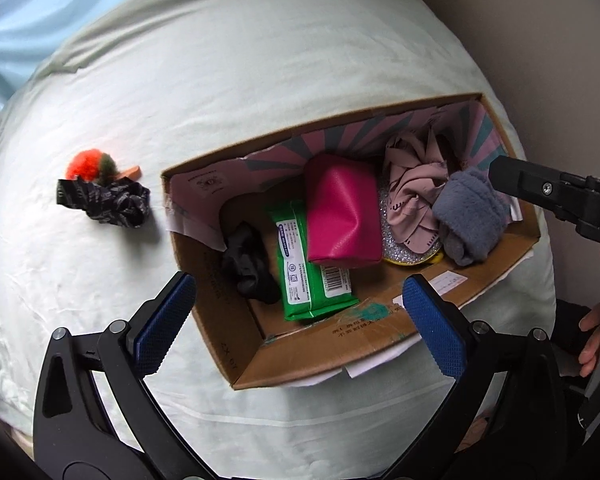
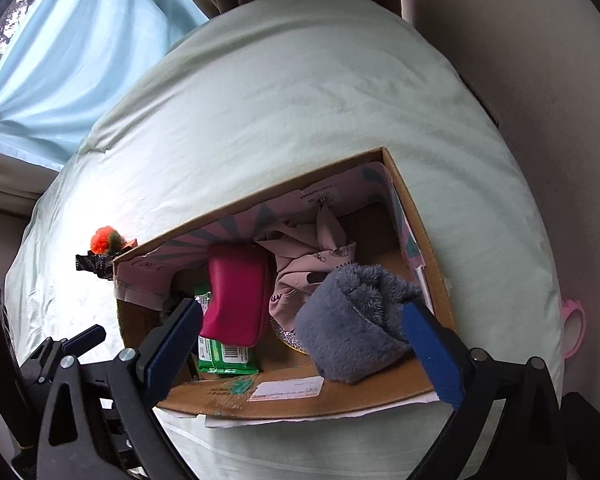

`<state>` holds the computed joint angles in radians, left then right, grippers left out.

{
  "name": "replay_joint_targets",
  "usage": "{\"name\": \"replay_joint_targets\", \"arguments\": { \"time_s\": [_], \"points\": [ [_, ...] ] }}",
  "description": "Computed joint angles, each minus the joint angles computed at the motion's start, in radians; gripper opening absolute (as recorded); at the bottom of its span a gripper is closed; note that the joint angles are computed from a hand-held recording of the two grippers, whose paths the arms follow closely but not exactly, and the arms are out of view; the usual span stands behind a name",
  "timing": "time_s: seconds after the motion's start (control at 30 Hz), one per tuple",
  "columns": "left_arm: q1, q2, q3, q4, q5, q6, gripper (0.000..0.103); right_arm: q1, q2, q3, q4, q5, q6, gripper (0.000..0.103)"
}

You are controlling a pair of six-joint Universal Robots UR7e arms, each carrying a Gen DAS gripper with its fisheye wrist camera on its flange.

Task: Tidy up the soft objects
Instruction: 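Open both tools over the box to drop sock and hat, withdraw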

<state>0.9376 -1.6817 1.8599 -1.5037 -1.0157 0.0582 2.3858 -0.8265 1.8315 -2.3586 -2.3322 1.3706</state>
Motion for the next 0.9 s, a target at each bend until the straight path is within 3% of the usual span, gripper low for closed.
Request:
{"name": "replay_joint_targets", "arguments": {
  "time_s": [0.23,0.47,0.7,0.9],
  "points": [
    [-0.035,-0.058,-0.07,0.033,-0.023,0.001,0.103,0.075,0.01,-0.1,0.163,-0.049,0.048,0.1],
    [-0.061,-0.125,-0.17,0.086,-0.023,-0.001,0.103,0.173,0.086,-0.308,0.428,-0.125,0.119,0.1],
    [-0.036,-0.165,-0.324,0.115,-0.028,0.055,0.103,0.262,0.228,-0.582,0.638,-0.204,0.135,0.1],
    [0.026,-0.155,-0.499,0.124,-0.027,0.153,0.103,0.317,0.4,-0.873,0.761,-0.278,0.097,0.1]
  ]
}}
